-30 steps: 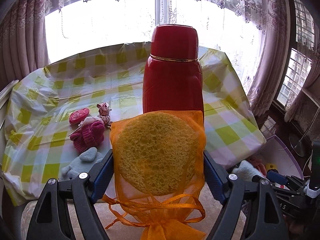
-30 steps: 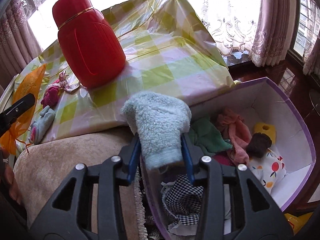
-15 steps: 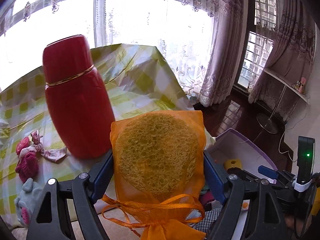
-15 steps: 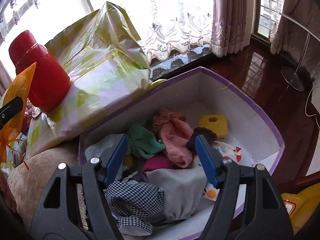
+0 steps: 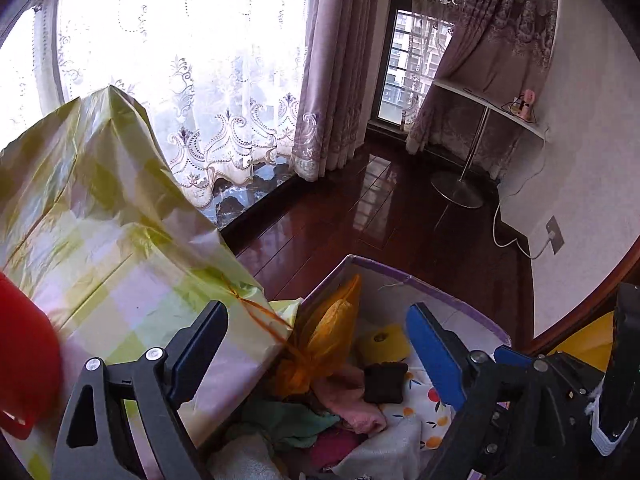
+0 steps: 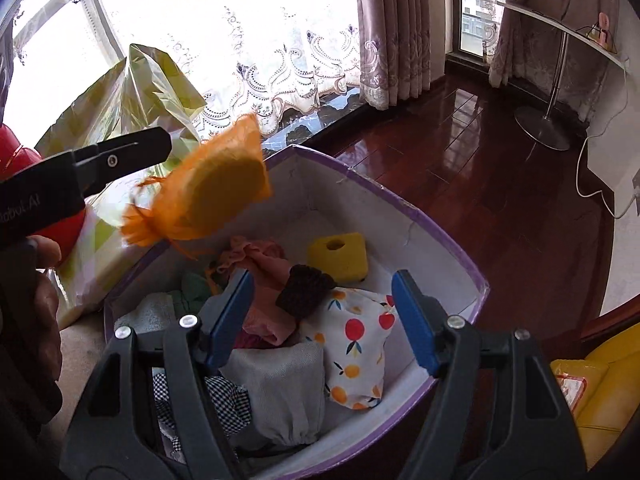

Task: Organize soft objects
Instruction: 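Carry the sponge bag and towel over the white box and open both grippers, then move both grippers back over the remaining items on the bed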

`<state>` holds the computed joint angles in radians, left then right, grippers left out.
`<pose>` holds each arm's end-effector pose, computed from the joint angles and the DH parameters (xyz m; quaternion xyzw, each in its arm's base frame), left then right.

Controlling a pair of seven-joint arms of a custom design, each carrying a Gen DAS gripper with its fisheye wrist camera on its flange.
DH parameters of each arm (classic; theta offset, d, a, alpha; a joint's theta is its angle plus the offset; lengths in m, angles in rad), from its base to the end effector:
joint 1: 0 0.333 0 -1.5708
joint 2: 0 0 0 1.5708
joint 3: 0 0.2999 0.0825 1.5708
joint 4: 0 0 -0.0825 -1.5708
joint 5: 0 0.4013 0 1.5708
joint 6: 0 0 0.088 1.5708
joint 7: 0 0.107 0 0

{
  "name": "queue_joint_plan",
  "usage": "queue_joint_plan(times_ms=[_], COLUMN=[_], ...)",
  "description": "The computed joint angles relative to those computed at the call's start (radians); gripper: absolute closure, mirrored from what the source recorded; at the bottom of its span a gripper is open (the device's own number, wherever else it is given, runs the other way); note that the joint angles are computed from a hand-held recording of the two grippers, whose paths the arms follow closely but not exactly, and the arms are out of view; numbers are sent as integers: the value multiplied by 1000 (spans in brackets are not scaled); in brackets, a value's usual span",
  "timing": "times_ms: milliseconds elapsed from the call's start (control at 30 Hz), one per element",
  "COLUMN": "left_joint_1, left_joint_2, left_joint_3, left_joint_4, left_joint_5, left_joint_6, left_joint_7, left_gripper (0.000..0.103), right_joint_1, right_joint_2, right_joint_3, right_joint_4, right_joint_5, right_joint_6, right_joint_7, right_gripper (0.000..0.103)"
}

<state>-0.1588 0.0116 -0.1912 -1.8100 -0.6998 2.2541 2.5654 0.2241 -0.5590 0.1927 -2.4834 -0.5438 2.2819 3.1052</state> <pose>0.5779 -0.2292 0.5584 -0.2571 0.8939 -0.3648 0.0431 0.4040 0.1703 0.4999 -0.3394 0.8840 -0.2465 0.2064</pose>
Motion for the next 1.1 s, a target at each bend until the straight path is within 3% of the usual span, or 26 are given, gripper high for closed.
queue_joint_plan(times_ms=[333,633,833,1100], left_joint_1=[75,126,179,263], left_joint_2=[-71,-158,-183,-172], left_joint_3=[69,133,180,233], left_joint_4=[-69,-149,-172,-164], left_joint_5=[-74,-146,-170,-187], left_joint_6=[-51,-56,-6,69], left_joint_7=[48,76,65,35], left_gripper=[11,13,16,16], right_joint_1=[14,52,108,209], right_joint_2=[80,228,396,585], right_joint_3=[-2,13,14,-5], right_joint_4=[51,209,386,612], right_joint_5=[11,-26,-54,-58], right_joint_6=[69,146,209,219], right_joint_7=[-37,-98,-191,-345], right_gripper=[29,29,29,29])
